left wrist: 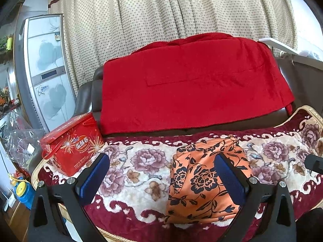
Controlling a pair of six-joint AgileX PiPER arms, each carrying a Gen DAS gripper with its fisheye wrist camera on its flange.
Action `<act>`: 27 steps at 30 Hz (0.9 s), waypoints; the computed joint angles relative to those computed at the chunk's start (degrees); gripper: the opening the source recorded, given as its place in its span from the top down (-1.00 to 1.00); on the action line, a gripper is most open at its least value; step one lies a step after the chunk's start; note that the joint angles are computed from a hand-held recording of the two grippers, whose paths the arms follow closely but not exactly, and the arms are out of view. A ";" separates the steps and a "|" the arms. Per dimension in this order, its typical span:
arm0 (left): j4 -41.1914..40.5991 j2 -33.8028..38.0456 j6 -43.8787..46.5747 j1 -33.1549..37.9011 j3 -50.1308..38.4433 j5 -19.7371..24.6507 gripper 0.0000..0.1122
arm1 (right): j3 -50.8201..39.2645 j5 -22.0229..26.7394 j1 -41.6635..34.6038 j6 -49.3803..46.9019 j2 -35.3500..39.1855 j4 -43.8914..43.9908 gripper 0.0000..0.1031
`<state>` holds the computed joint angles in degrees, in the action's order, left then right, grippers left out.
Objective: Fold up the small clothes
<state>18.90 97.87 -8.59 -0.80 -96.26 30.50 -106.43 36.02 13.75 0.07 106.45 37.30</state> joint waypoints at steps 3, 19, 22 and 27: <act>0.28 0.78 -0.50 0.59 -0.54 0.21 -0.83 | -0.79 -0.34 1.15 1.77 0.14 -3.49 -0.34; -2.92 1.34 1.60 3.68 -1.07 0.07 -0.83 | 0.83 -4.85 5.06 1.91 -1.08 -8.90 -0.34; -2.98 1.25 1.93 3.68 -0.97 0.16 -0.83 | 1.43 -5.40 5.36 1.43 -1.42 -8.78 -0.34; -3.20 1.31 2.29 3.77 -0.95 0.28 -0.83 | 2.10 -6.02 5.64 1.47 -1.61 -8.96 -0.34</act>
